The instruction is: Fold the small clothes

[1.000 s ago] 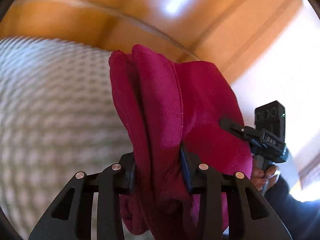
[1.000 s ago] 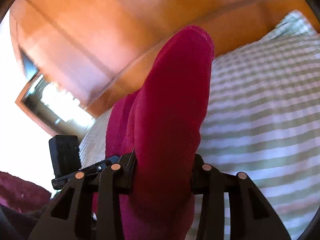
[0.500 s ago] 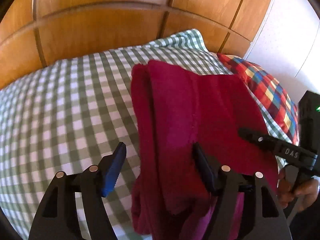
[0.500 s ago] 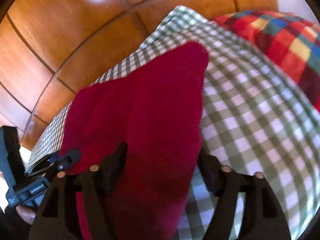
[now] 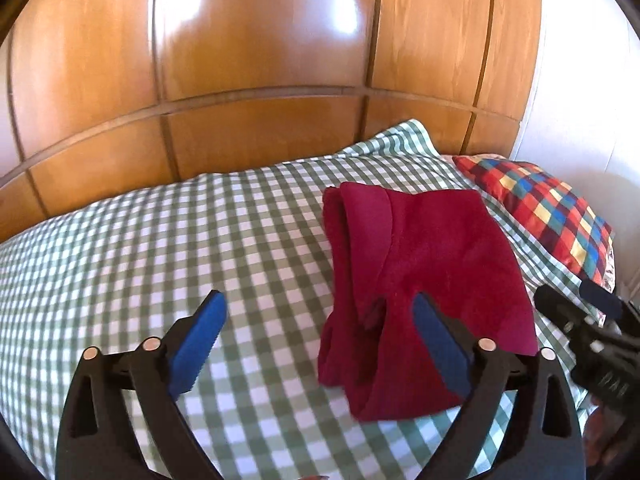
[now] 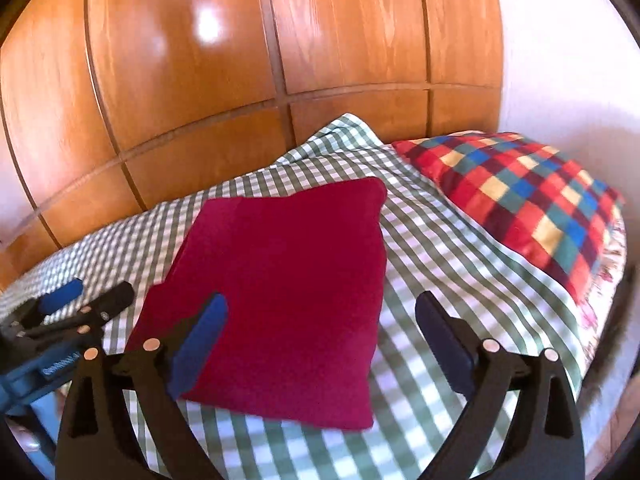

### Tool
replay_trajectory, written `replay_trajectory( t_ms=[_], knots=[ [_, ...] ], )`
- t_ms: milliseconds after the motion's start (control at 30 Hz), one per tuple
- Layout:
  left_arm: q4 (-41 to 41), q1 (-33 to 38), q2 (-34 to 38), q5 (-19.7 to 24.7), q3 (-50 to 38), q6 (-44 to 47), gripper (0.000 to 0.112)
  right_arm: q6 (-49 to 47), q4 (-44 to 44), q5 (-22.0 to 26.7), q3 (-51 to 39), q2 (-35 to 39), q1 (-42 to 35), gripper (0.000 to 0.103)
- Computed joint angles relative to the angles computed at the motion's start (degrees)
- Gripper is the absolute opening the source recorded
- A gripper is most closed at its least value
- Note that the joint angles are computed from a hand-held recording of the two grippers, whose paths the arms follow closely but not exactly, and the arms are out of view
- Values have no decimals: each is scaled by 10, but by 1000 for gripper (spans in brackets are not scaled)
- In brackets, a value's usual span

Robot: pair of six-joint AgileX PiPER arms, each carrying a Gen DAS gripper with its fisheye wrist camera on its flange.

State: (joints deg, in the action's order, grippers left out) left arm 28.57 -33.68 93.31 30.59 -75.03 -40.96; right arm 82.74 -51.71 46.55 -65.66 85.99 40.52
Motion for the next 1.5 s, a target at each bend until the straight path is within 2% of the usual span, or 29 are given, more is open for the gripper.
replay_trajectory(
  t_ms=[67, 133, 300, 400, 767, 1267, 1500],
  knots=[
    [46, -11, -19, 8, 22, -45, 99, 18, -7, 19, -1, 5, 18, 96],
    [57, -16, -40, 2, 46, -57, 99, 33, -12, 38, 6, 1, 41, 97],
    [118, -42, -74, 31, 81, -123, 99, 49, -17, 70, 8, -3, 73, 97],
    [150, -53, -88, 36, 99, -159, 99, 53, -19, 75, 9, -4, 79, 97],
    [168, -64, -110, 47, 117, -185, 99, 74, -42, 105, 10, -2, 107, 97],
    [175, -64, -118, 47, 129, -186, 98, 72, -31, 92, 16, 0, 103, 97],
    [130, -42, -106, 53, 124, -151, 97, 81, -33, 96, 22, -9, 96, 97]
  ],
)
